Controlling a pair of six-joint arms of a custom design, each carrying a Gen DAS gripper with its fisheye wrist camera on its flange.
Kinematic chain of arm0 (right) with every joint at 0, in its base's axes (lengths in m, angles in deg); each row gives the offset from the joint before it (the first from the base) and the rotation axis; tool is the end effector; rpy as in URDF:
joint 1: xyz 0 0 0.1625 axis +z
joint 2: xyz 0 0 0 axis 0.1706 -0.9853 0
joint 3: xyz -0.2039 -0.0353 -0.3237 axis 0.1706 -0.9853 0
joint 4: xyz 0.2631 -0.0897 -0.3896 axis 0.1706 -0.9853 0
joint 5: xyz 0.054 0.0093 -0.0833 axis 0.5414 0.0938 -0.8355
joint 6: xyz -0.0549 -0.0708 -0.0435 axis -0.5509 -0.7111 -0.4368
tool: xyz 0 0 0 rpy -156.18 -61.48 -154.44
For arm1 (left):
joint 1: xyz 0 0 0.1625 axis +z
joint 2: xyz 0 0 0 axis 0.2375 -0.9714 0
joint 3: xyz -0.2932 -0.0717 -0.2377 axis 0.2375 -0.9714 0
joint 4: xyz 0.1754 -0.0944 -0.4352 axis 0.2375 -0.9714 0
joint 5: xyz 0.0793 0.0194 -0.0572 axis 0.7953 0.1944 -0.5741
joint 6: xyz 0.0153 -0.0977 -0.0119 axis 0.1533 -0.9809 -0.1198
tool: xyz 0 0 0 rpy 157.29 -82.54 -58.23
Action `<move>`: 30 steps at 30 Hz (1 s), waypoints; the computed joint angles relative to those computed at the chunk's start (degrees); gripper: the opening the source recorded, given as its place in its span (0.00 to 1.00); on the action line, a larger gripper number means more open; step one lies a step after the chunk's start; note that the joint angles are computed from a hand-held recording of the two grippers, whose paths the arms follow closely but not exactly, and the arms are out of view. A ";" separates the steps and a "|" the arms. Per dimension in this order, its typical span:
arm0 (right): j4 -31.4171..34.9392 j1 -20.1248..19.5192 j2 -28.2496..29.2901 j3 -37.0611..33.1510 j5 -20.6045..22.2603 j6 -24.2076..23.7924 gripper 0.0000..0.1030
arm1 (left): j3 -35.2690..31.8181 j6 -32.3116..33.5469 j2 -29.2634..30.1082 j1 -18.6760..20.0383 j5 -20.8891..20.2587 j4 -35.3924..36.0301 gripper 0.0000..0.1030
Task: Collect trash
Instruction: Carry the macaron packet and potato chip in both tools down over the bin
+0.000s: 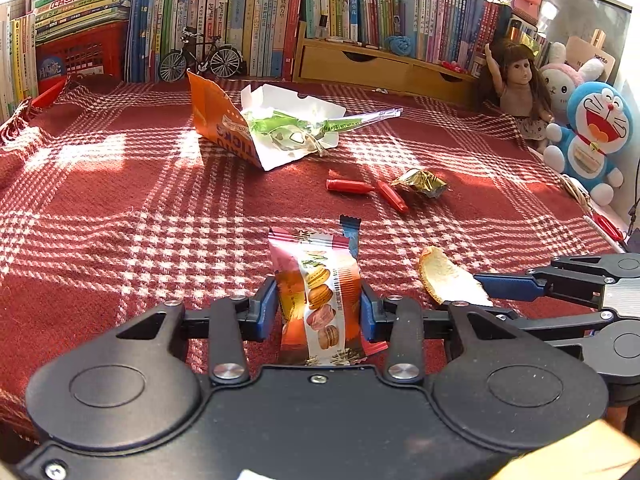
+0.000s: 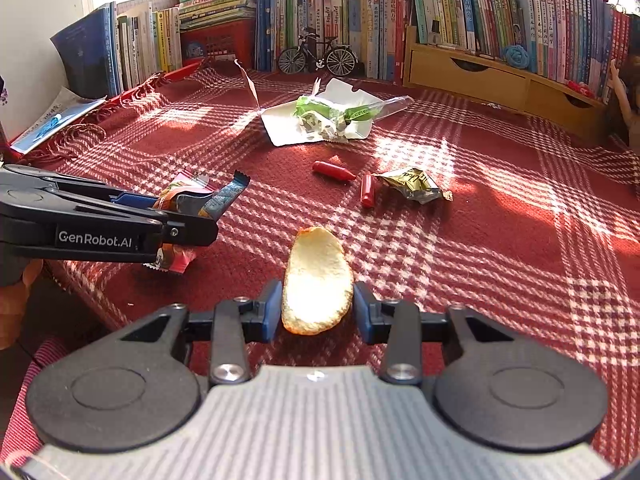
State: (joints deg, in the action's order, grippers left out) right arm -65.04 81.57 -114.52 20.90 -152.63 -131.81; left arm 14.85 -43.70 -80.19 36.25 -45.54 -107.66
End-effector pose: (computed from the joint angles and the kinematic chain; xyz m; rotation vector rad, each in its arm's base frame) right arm 0.1343 -0.7479 0.2439 1.1075 -2.4086 0.6681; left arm -0.3101 -0.7003 0.0971 0.2958 2.3101 -1.0175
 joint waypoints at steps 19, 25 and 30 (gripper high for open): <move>6.27 -1.08 -13.41 13.01 1.05 -0.12 0.42 | 14.79 -7.31 -10.03 -5.97 -3.01 1.70 0.37; 10.68 -1.53 -17.02 16.63 -0.84 -0.66 0.43 | 19.66 -12.19 -14.21 -7.62 -6.00 7.08 0.37; 12.85 -2.23 -17.60 17.92 -3.51 0.12 0.43 | 21.71 -16.33 -15.54 -8.00 -7.32 12.68 0.37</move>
